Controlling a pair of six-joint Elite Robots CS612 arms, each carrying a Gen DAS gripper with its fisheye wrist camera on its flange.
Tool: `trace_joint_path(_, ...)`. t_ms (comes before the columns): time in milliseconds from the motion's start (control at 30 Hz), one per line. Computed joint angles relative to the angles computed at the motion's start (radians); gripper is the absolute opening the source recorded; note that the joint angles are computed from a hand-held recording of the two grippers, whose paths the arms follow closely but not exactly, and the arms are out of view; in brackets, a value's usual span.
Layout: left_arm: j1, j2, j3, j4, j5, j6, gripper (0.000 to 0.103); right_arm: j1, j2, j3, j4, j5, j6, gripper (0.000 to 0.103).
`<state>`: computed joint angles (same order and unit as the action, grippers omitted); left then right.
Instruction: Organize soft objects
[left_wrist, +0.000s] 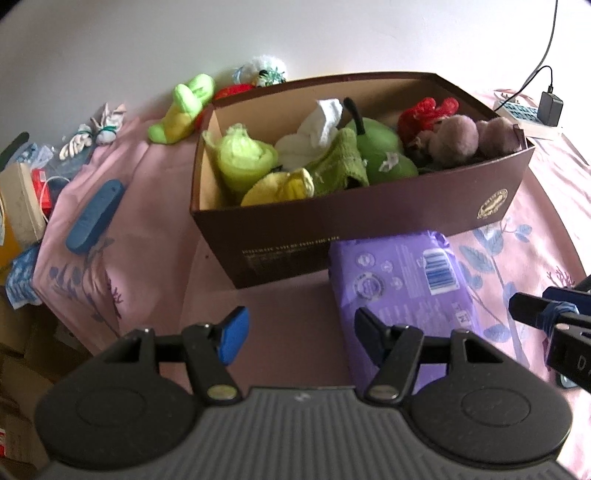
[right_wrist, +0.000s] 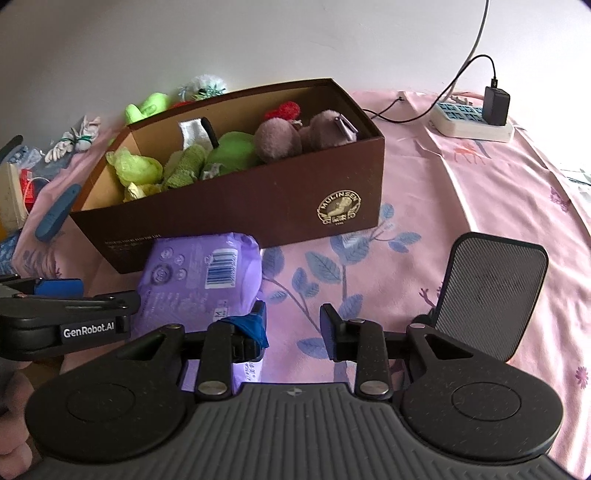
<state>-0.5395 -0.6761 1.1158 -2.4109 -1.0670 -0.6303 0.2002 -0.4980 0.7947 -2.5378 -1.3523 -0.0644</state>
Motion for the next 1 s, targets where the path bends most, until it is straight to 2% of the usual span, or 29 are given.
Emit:
trace_joint_path(600,0.008,-0.001,0.004,0.013,-0.03,-0.001,0.067,0.013,0.01,-0.02,0.05,-0.075,0.033,0.015)
trace_joint_path(1000,0.021,0.0,-0.006,0.014,-0.089,-0.005,0.066,0.015,0.007,-0.014,0.046,-0.096,0.042,0.015)
